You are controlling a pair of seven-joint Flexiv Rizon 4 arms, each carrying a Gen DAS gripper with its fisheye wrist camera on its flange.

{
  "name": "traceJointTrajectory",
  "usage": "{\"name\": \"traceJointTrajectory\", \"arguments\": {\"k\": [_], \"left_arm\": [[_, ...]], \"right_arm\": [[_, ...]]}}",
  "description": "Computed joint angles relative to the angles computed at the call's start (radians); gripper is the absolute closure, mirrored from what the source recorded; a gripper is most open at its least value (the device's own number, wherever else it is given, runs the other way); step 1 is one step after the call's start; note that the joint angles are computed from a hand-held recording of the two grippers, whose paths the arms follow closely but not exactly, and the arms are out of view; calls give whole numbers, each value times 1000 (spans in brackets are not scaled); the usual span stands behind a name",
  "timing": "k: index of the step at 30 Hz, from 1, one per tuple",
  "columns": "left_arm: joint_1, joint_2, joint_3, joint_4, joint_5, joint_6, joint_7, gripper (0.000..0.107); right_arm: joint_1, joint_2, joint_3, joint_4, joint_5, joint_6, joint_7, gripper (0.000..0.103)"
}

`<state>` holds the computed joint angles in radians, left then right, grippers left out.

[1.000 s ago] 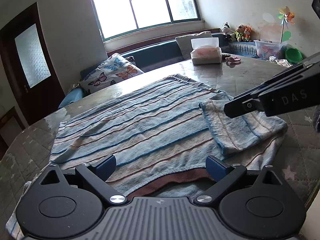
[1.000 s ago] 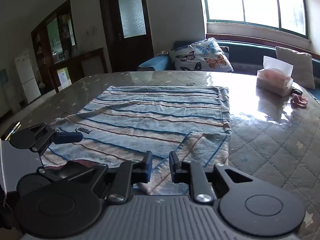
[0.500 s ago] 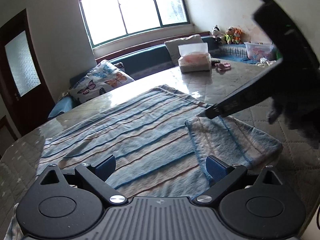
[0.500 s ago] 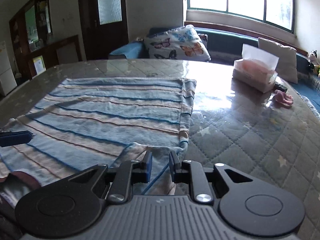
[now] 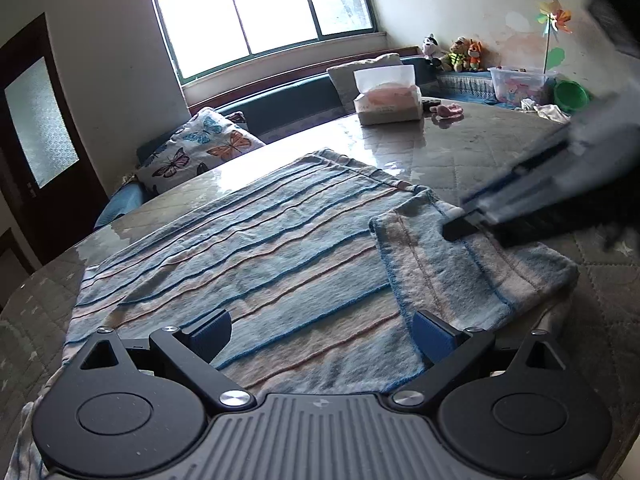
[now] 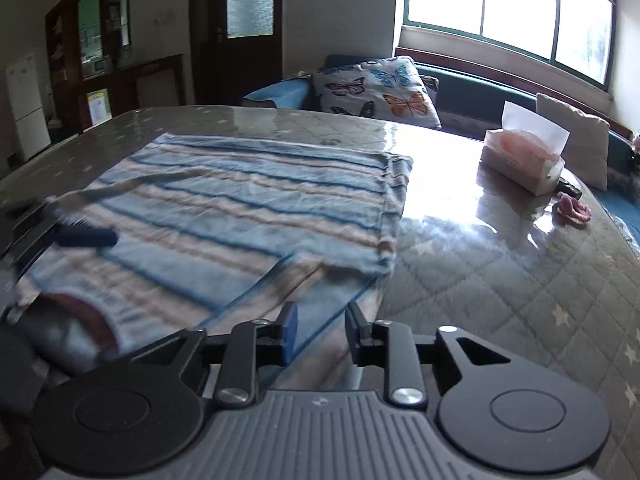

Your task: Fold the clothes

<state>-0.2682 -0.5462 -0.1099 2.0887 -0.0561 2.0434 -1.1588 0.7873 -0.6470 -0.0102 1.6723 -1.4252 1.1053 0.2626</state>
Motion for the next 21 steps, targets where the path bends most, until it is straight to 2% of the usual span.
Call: {"name": "traceJointTrajectory", "arguments": {"k": [4,8,15,21], "left_arm": [[3,24,18,36,-11,29,-16,8],[4,56,49,87,-34,64,-28,8],[-2,111,121,196,-133,147,-30,8],[6,153,168,293,-263,220,-18,8]], "right_arm": [[23,21,22,40,-12,-17,14,76],[37,27,35,56,-23,-36,44,69],[50,23,39,38,-60,-66,57,67],[60,-19,36,-7,0,-63,-29,65]]}}
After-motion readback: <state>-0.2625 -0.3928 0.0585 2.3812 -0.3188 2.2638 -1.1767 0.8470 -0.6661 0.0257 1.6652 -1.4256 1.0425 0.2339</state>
